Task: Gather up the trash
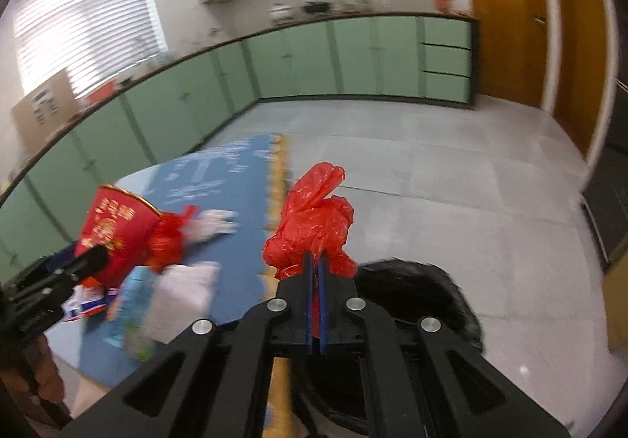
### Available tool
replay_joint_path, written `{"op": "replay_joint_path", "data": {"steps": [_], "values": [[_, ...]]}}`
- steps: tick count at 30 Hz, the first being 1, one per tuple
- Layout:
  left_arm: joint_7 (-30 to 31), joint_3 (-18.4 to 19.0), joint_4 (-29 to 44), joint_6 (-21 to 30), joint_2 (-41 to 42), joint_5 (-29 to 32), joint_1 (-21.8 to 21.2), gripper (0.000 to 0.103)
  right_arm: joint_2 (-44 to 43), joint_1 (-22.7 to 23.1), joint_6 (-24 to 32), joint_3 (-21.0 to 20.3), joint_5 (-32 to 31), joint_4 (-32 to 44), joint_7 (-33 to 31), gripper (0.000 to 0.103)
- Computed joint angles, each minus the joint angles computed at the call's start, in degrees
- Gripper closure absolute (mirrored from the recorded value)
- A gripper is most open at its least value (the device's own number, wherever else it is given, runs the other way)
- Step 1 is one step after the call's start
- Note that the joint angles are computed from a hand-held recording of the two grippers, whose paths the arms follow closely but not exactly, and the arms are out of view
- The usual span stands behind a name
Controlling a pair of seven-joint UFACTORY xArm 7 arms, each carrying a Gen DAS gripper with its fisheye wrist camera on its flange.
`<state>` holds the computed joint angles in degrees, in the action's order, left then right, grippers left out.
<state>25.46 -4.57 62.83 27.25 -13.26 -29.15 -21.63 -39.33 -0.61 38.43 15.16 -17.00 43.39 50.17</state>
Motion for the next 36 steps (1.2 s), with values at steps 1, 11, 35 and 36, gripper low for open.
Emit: {"op": "replay_joint_path", "data": {"steps": [1,11,35,36], "values": [[1.27,-0.40,0.79,0.32,1.11,-0.68,-1.08,0.048,-1.37,-0.52,1.17,-0.47,-0.02,-1.48,0.44,0.101],[2.41,-6.75,11.68,10.70,14.13,-0.28,-3.78,0.044,-5.92,-2.66,4.03,-3.76,1.69,-9.65,1.23,0.098],[-16.22,-1.97,-6.04,-0.03,-1.07,18.52,5.78,0.022,7.19,1.14,-12.68,2.81,0.56,-0.77,2.02,0.037],[-16.72,-1.58,-6.29,0.57,-1.08,18.63,6.04,0.022,7.62,1.70,-13.00,2.70,0.55,-0.49,1.91,0.037]]}}
